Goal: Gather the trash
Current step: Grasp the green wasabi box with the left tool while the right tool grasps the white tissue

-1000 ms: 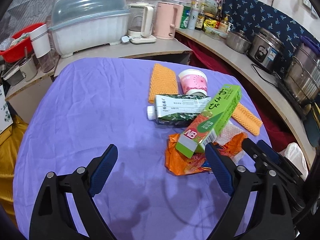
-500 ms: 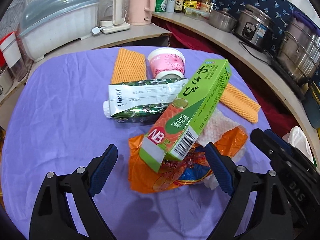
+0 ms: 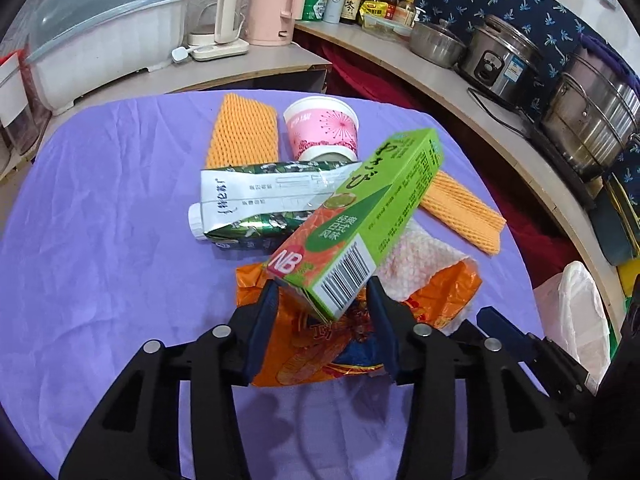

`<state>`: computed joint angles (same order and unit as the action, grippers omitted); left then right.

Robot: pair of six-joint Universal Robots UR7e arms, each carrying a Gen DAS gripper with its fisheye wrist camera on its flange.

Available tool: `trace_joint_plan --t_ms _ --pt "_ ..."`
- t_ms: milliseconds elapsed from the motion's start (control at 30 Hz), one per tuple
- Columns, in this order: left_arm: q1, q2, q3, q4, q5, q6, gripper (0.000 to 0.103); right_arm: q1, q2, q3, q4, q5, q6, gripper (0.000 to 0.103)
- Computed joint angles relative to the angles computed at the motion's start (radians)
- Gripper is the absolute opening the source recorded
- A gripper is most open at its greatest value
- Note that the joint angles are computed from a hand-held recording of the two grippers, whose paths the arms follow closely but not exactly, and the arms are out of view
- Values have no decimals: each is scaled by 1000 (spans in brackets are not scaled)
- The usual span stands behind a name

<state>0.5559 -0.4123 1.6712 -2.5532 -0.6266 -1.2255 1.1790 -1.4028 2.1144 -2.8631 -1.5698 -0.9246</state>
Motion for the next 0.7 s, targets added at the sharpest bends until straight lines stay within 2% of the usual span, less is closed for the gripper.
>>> trace_joint_plan --t_ms 67,100,167,433,467,500,533,567,633,700 --pt "-5 -10 12 2 2 -13 36 -1 -11 8 16 14 -6 39" --pt "-4 -14 15 4 -1 -13 8 0 -16 12 21 17 -11 39" --pt "2 -19 22 -15 -30 2 6 3 -22 19 26 19 -20 39" --pt "-3 -27 40 0 -33 -26 6 22 19 17 0 -1 -13 37" --pt "-4 -29 43 -6 -33 -21 6 21 21 13 3 3 -11 31" --pt "-5 -30 46 -9 -32 -18 6 21 24 7 14 6 -11 18" --pt "-7 -32 47 -6 -27 -21 6 21 26 1 25 5 -10 13" --pt "-10 -35 49 0 -17 -29 7 20 26 -1 29 5 -10 7" --pt "-13 -38 54 -14 -19 -20 19 13 16 -1 33 16 -10 5" --pt "-20 -37 50 0 1 -29 45 -1 -7 -2 44 43 -12 4"
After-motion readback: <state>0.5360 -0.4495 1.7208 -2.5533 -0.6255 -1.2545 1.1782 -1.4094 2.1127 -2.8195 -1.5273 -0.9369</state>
